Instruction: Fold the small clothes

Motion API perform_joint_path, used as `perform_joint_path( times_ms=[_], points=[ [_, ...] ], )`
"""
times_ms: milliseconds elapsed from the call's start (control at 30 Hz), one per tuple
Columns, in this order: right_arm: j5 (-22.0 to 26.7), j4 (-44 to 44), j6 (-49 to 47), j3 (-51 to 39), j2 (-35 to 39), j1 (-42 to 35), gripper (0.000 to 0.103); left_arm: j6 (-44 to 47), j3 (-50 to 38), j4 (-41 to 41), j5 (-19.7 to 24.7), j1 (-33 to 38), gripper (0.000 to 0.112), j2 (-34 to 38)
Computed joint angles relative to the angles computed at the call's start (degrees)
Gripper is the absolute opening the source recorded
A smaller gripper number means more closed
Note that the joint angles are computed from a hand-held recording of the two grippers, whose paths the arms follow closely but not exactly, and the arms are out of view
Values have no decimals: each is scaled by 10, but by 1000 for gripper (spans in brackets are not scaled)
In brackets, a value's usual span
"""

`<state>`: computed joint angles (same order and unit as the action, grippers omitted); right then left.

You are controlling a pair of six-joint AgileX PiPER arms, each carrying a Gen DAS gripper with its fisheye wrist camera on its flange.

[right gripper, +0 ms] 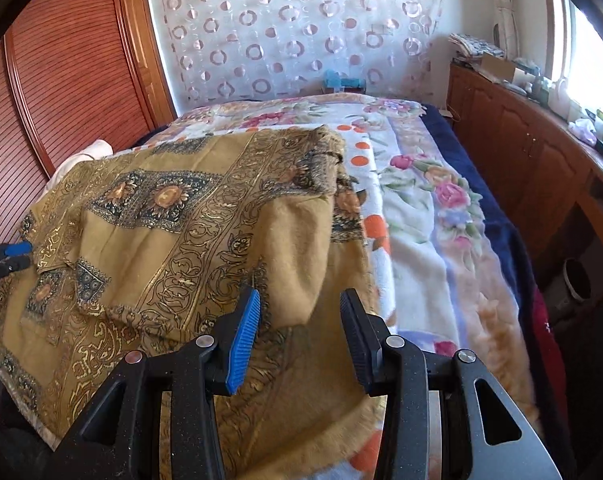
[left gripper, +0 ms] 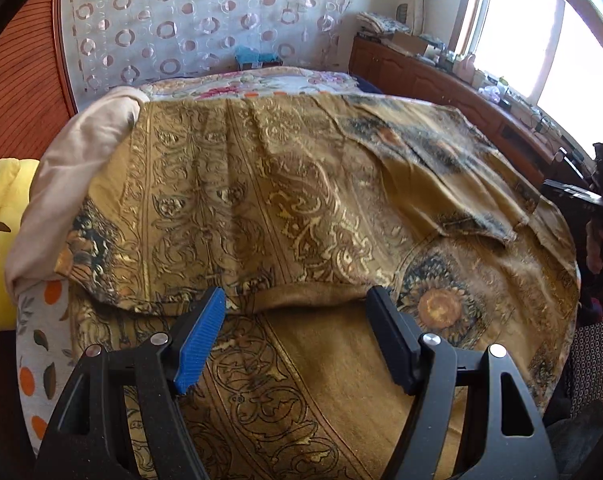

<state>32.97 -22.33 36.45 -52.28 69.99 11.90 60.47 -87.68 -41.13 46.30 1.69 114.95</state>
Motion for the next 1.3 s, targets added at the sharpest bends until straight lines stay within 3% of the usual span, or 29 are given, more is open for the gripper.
perform_joint_path(
  times_ms=[167, 400, 700, 1067, 1100, 1167, 1300],
  points=[
    [66, -30, 41, 54, -100, 28, 43, 36, 42, -1, -53, -12, 73, -15],
    [127, -20, 50, 116, -197, 57, 43, 46, 54, -5, -62, -11, 74, -19],
    [80, -32, 88, 85, -130, 105, 44, 43, 60, 6, -70, -18, 77, -24],
    [-1, 7, 61, 84, -67, 80, 43, 42, 59, 1, -66, -19, 77, -24],
    [-7, 21, 47, 90, -75, 74, 25, 42, 58, 0, -65, -18, 77, -24],
    [-21, 85, -23, 90, -85, 49, 8, 42, 58, 0, -65, -18, 77, -24],
    [7, 86, -31, 87, -126, 48, 4, 43, 58, 0, -65, -18, 77, -24]
  ],
)
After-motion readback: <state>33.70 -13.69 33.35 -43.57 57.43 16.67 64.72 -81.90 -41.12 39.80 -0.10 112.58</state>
